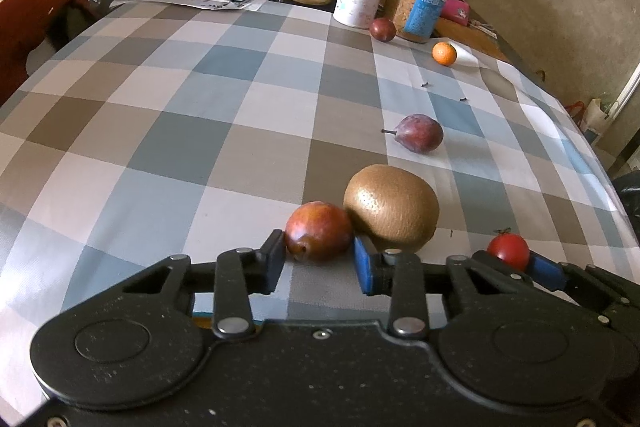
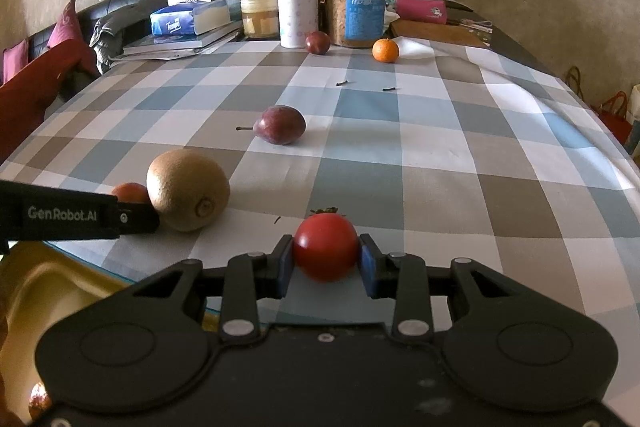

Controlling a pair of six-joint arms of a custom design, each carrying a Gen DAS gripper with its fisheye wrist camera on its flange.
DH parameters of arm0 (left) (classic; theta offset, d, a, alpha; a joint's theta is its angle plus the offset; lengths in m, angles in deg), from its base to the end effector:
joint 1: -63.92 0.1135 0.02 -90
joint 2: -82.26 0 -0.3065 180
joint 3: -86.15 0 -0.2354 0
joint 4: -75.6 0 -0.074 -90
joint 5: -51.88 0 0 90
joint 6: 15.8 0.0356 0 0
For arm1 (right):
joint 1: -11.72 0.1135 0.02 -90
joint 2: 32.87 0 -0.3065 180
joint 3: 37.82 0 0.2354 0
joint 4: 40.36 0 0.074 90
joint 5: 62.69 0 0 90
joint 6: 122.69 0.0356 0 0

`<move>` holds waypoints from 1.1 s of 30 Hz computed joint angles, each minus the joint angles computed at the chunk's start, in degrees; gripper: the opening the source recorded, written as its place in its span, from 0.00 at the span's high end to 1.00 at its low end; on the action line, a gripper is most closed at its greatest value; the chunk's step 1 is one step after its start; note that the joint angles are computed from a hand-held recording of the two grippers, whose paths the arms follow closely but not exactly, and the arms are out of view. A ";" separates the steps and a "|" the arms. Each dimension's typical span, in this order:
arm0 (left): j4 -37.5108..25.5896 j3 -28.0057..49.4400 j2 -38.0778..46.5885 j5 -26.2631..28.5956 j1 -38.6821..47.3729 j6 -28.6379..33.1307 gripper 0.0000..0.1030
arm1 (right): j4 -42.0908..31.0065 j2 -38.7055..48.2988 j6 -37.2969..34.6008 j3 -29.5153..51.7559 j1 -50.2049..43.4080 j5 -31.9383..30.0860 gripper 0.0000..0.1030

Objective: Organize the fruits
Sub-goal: 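Carry the plum in left gripper and tomato in right gripper over the gold tray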

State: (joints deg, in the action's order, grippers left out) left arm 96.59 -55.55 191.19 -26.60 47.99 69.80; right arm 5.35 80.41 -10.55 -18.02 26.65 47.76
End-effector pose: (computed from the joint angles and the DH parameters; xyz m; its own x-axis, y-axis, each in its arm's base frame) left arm 0.2558 -0.0804 0.0984 -0.7607 0.1390 -0.6340 0.3359 0.9201 -0.2014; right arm 0.1955 0.0393 0.0806 -0.6682 0.1873 -0.7201 0.2562 0.9665 0.0137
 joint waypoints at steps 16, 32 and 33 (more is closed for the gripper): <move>-0.24 0.08 0.02 1.56 0.75 0.79 0.57 | 4.73 -1.33 2.71 -2.58 -2.79 1.21 0.68; -0.14 -0.01 -0.07 1.27 0.59 0.62 0.57 | 8.65 0.91 3.76 -3.31 -3.38 2.38 0.68; -0.14 -0.01 -0.07 1.27 0.59 0.62 0.57 | 9.11 1.10 3.97 -3.45 -3.48 2.33 0.68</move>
State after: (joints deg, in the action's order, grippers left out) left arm 96.45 -55.56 191.12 -25.33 48.58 70.42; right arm 14.46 81.52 -6.58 -21.47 23.17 50.09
